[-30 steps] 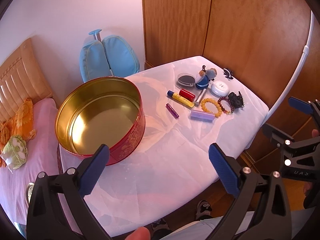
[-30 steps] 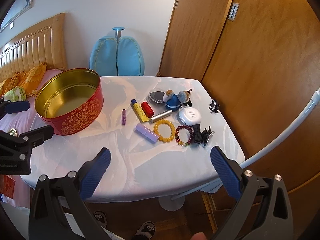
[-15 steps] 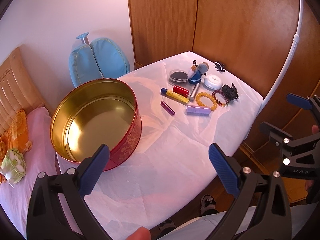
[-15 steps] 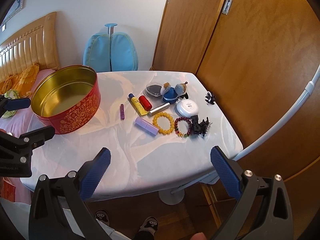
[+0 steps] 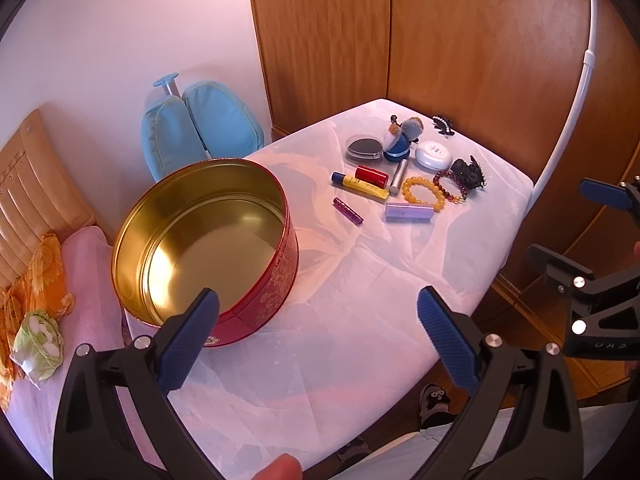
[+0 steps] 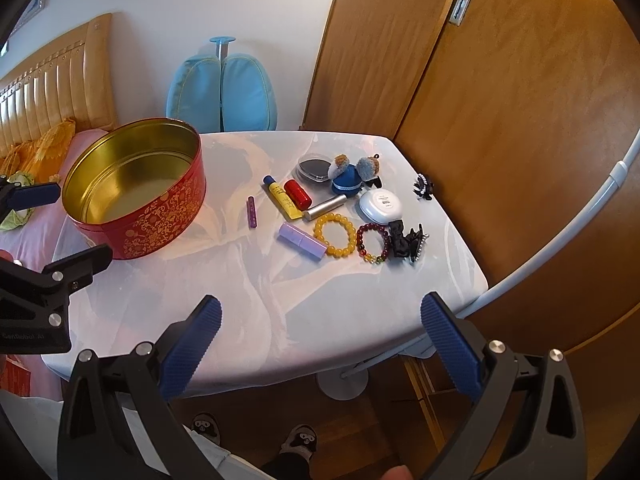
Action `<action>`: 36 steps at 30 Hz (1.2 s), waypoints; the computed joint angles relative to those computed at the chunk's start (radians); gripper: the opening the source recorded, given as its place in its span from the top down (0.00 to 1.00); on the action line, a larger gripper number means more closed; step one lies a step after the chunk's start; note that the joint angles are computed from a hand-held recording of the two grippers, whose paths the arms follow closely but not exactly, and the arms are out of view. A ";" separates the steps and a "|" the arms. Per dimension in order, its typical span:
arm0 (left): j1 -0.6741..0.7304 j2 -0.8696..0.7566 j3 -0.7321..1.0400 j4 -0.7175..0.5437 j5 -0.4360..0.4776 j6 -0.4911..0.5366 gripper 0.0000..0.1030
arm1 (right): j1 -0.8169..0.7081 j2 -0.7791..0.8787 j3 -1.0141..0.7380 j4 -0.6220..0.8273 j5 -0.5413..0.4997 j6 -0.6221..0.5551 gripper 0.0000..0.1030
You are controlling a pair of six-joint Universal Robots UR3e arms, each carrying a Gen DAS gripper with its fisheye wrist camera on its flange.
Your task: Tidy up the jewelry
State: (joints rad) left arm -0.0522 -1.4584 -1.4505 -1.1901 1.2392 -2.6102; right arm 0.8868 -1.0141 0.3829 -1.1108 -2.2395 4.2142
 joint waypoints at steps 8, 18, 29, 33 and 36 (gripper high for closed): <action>0.016 -0.002 -0.001 0.004 0.002 -0.020 0.06 | -0.013 0.047 -0.074 -0.002 0.003 -0.061 0.02; 0.055 0.003 -0.020 -0.026 -0.049 0.067 0.07 | -0.017 0.122 -0.188 0.062 0.029 0.003 0.02; -0.129 -0.123 0.026 0.051 0.015 0.062 0.07 | -0.134 -0.315 0.639 -0.318 0.131 0.038 0.02; -0.233 -0.285 0.204 0.054 0.103 -0.078 0.07 | -0.282 -0.475 0.919 -0.529 0.174 -0.131 0.02; -0.306 -0.414 0.355 0.043 0.164 -0.132 0.07 | -0.428 -0.608 1.136 -0.679 0.207 -0.246 0.02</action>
